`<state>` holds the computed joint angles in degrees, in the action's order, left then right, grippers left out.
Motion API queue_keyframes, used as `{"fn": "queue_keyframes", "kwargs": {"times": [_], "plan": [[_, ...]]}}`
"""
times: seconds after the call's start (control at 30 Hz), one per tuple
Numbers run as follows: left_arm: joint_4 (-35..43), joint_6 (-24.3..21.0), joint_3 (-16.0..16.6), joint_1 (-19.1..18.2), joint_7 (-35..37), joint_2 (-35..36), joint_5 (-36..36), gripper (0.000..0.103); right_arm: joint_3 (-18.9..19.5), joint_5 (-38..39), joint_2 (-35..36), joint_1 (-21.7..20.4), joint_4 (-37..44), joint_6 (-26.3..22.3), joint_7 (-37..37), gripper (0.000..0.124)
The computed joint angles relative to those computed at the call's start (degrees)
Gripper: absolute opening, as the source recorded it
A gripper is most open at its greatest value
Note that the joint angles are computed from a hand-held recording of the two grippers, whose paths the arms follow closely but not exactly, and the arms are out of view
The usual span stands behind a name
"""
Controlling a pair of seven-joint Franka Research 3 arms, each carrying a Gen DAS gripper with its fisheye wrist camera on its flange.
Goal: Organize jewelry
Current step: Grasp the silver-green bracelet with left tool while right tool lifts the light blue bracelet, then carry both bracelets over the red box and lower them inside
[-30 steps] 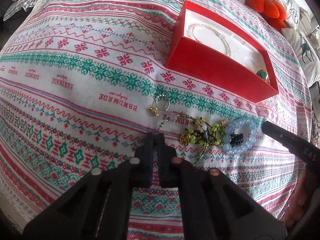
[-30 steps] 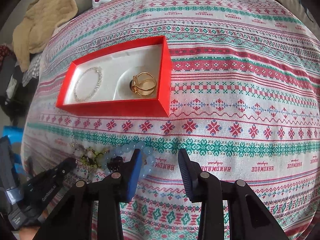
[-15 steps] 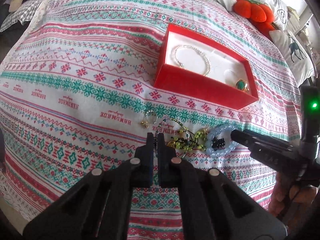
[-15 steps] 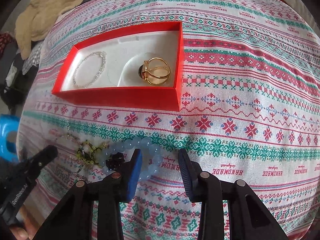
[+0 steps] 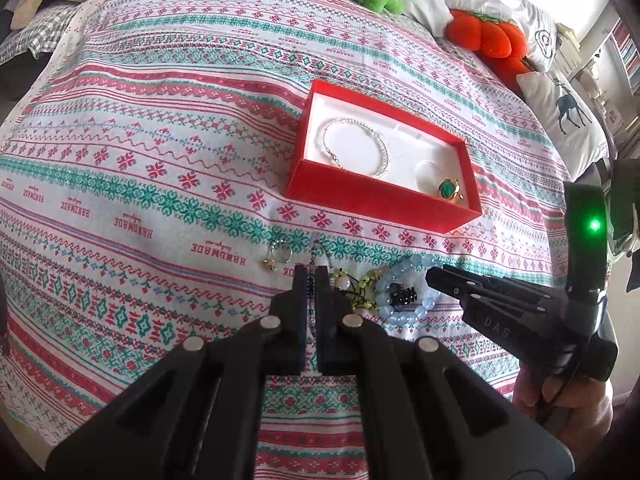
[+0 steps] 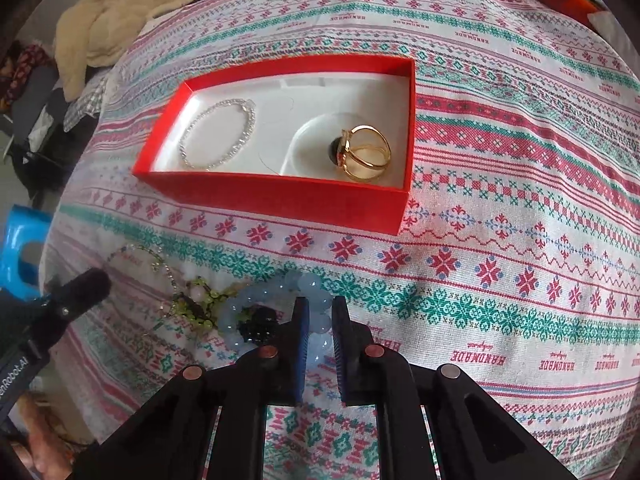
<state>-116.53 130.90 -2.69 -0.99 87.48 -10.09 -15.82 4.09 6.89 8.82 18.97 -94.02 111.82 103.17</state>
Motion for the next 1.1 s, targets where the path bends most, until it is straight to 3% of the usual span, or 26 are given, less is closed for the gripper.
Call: {"fn": "queue_keyframes", "kwargs": {"times": [0.37,0.53,1.1], "plan": [[-0.6,0.6,1.4,0.0,3.0,-2.5,-3.4,0.004,1.2,10.4,-1.6,-0.2,2.6,2.8,-3.9,0.011],[-0.7,0.8,2.1,0.2,4.1,-3.1,-4.3,0.004,1.1,10.0,-3.7,-0.1,2.3,2.6,-6.0,0.011],[-0.2,5.2,-0.2,-0.4,0.9,-2.2,3.9,0.004,0.7,5.2,-5.2,-0.3,2.0,7.9,-6.5,0.011]]}}
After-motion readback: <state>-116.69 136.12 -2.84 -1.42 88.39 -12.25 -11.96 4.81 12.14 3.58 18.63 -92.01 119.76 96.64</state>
